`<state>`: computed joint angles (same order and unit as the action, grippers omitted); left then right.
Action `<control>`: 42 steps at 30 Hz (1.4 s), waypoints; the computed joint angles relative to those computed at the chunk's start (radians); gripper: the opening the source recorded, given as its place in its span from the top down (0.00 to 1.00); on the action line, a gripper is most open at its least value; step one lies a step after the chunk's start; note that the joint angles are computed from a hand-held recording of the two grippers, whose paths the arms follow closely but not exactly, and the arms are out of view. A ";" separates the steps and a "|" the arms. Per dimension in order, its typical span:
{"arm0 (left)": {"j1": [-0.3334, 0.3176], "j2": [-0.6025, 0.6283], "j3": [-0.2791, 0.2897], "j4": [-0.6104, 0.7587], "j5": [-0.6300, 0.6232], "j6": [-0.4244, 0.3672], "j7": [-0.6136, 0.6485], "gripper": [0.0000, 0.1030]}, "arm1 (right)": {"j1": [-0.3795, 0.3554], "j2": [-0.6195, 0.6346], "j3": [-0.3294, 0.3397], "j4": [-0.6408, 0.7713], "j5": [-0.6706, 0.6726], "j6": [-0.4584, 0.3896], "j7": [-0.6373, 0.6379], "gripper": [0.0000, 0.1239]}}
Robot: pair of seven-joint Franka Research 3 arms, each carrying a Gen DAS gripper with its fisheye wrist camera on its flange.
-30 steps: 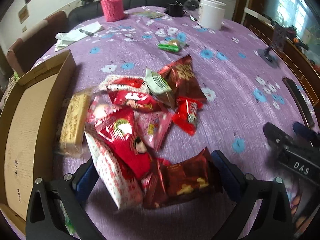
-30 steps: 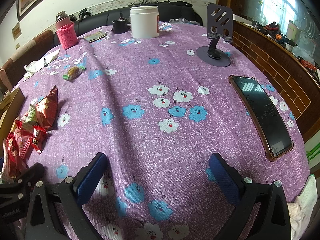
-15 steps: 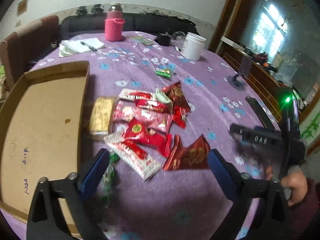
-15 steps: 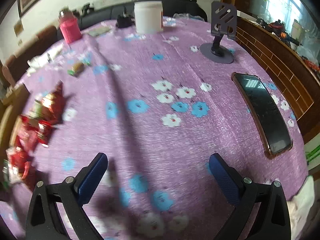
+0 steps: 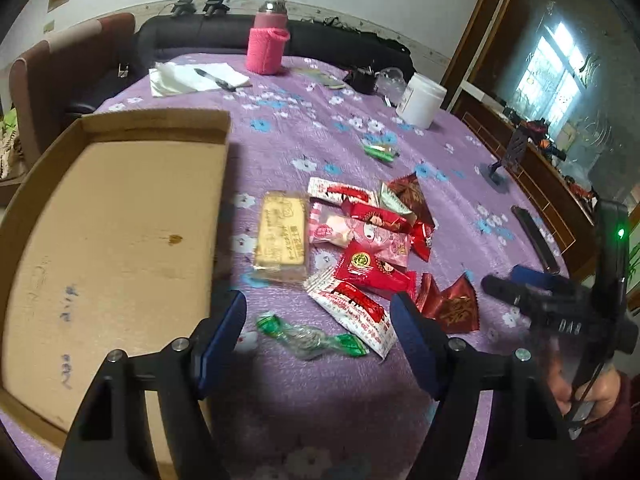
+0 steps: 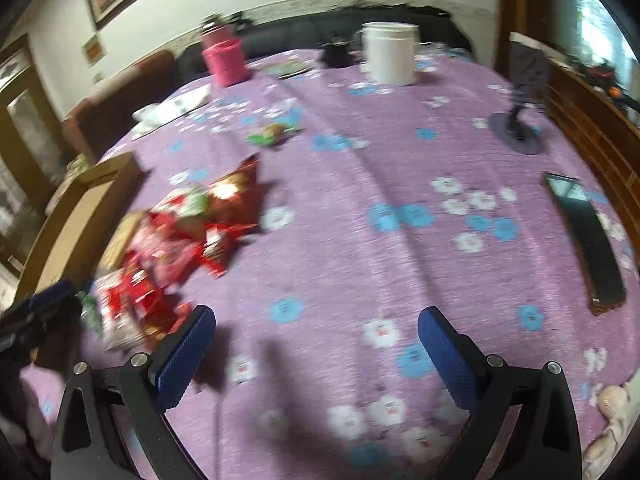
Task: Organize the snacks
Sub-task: 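Move the right tool to the red gold-printed snack and grasp it, then carry the red snack to the tray while the left tool carries a white-red packet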
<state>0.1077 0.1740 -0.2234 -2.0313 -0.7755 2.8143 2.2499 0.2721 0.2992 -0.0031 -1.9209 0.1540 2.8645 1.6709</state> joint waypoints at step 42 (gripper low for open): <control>-0.088 0.049 0.031 0.069 0.218 -0.105 -0.132 0.28 | -0.032 -0.003 0.082 -0.006 0.223 -0.042 -0.372 0.65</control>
<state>0.0195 0.2228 -0.1922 -1.9622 -0.5577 2.7088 2.1177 0.2399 0.2961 0.0791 -1.9273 0.3765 2.8220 1.2984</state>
